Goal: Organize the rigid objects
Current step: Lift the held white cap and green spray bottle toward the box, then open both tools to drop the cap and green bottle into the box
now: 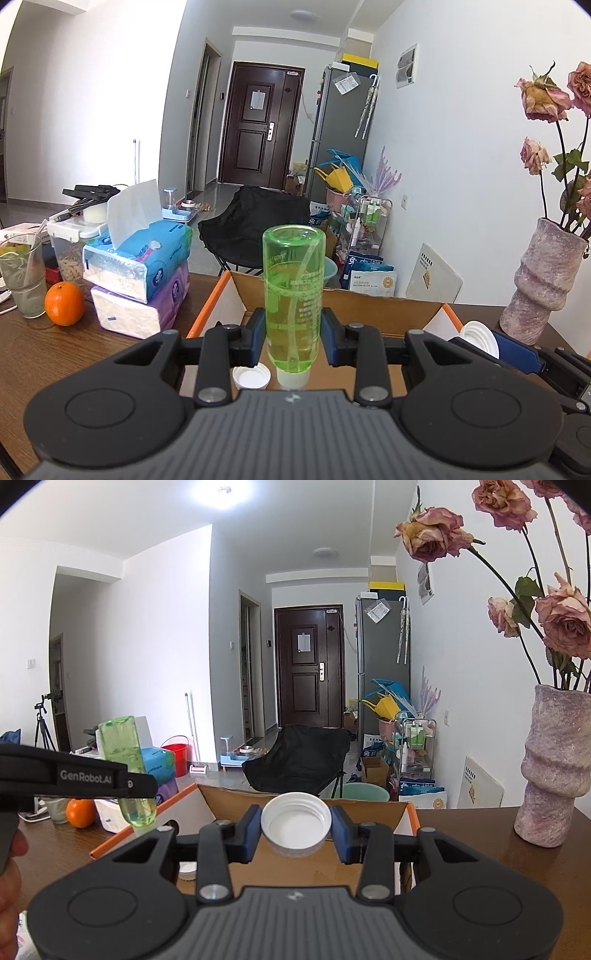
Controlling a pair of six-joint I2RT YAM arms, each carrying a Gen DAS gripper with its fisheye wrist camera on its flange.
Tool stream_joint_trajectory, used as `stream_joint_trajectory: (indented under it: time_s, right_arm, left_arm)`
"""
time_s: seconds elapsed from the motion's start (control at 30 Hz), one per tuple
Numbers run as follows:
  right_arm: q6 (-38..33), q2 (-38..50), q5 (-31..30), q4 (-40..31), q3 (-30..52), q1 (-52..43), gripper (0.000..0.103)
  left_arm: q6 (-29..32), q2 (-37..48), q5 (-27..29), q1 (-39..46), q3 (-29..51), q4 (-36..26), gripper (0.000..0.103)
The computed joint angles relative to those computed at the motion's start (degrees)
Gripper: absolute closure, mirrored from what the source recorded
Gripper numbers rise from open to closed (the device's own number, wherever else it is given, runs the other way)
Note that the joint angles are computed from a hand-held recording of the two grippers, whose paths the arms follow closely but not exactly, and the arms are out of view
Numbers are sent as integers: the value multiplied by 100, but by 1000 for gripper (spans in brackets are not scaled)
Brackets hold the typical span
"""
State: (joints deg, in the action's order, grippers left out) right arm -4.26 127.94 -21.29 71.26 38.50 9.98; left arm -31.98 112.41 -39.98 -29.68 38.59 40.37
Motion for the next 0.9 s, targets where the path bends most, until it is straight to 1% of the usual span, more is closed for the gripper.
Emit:
stream_joint_trajectory:
  time_s: [0.37, 0.57, 0.87, 0.9]
  right_arm:
    - [-191, 203, 192, -411, 469, 117, 64]
    - [-257, 303, 317, -864, 842, 164, 64]
    - [-348, 370, 419, -1286, 1083, 197, 64]
    - [-387, 361, 432, -1415, 1132, 189, 64]
  left_arm:
    - [222, 497, 201, 218, 654, -237, 71]
    - [266, 755, 323, 323, 1043, -519, 71]
    - [202, 932, 475, 415, 1291, -851, 71]
    - [186, 934, 448, 407, 1289, -852, 66]
